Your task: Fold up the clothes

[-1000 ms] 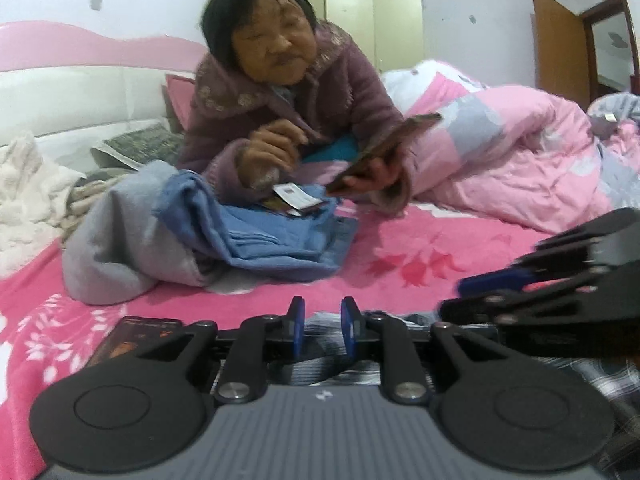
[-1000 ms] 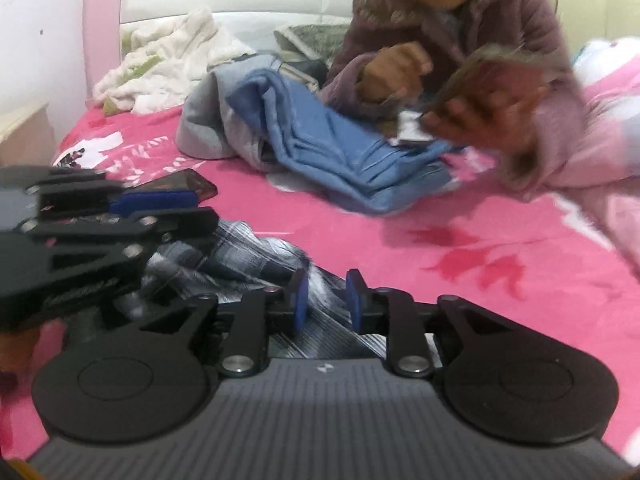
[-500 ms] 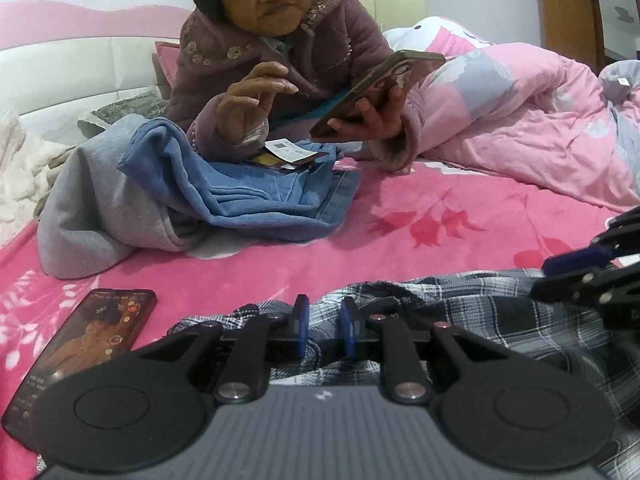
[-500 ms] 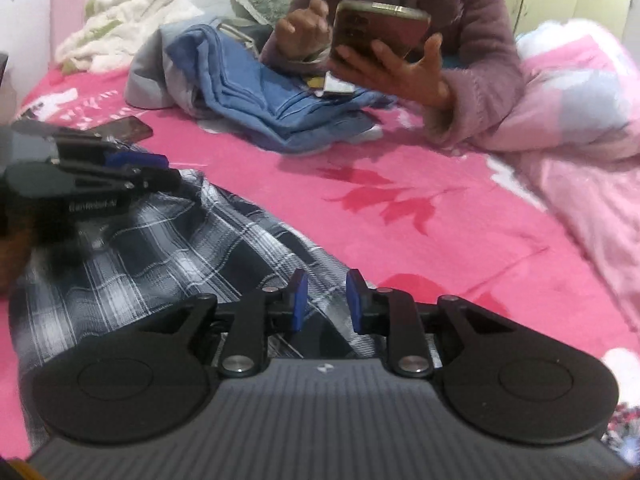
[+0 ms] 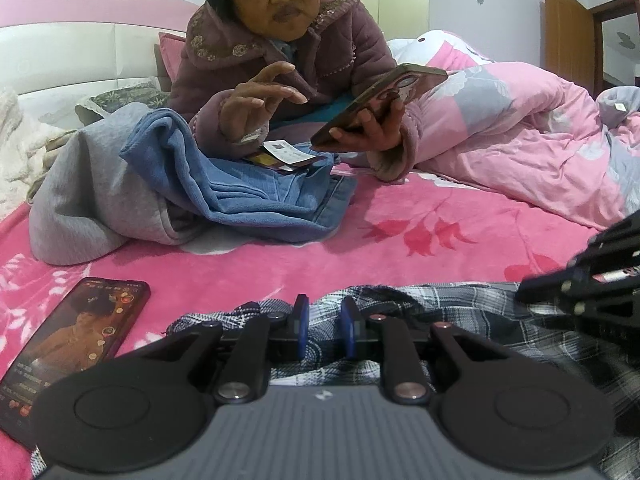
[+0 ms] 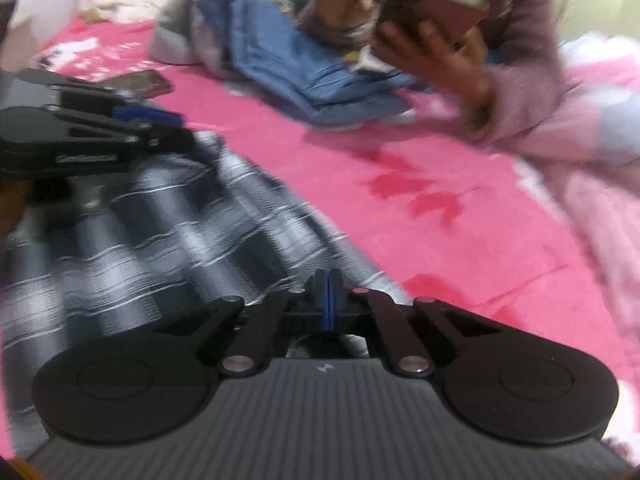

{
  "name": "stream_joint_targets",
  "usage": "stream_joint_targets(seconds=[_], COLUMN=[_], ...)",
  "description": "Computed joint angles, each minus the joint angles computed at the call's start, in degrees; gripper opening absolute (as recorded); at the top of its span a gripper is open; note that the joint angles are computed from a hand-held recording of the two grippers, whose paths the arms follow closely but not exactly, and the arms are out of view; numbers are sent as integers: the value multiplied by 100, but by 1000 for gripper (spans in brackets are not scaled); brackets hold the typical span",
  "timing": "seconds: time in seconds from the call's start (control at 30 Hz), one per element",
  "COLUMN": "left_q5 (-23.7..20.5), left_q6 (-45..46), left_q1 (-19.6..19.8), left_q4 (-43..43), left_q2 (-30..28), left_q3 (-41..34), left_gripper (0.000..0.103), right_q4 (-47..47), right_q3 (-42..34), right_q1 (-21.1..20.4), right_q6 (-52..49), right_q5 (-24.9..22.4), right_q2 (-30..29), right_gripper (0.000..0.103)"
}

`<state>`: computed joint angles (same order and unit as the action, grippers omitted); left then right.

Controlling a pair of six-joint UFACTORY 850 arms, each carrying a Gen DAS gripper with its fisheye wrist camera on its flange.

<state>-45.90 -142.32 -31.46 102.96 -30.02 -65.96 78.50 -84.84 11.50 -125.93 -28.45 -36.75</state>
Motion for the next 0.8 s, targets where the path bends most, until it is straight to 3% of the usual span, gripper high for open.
stream_joint_targets(seconds=[0.07,0.17,0.37,0.53,0.6,0.67,0.8], left_q5=[13,34,21,9,8,13,21], left_q6=[-126,-190,-138,-106,-84,-67,-55], left_q1=[10,19,8,-3,-6,-5,-4], left_q4=[72,97,56,28,8,-8,-15], left_q2=[24,30,17,19,15,10,7], left_q3=[42,56,32,34,25,15,10], left_gripper=[20,20,20,20,20,20,20], right_q4=[1115,1926,1625,1313,729,419,-127], right_q3=[277,322,14,-32,-131,-200,-436], right_q1=[34,64,93,-77,-179,-210,-121], right_q6=[-1046,-1682,-1136,-235,358,602,814], right_q5=[230,383,633,73,-436,-732,-905], right_q2=[159,140,-208,-118,-96,-94,-255], right_gripper=[0,0,0,2,9,34,35])
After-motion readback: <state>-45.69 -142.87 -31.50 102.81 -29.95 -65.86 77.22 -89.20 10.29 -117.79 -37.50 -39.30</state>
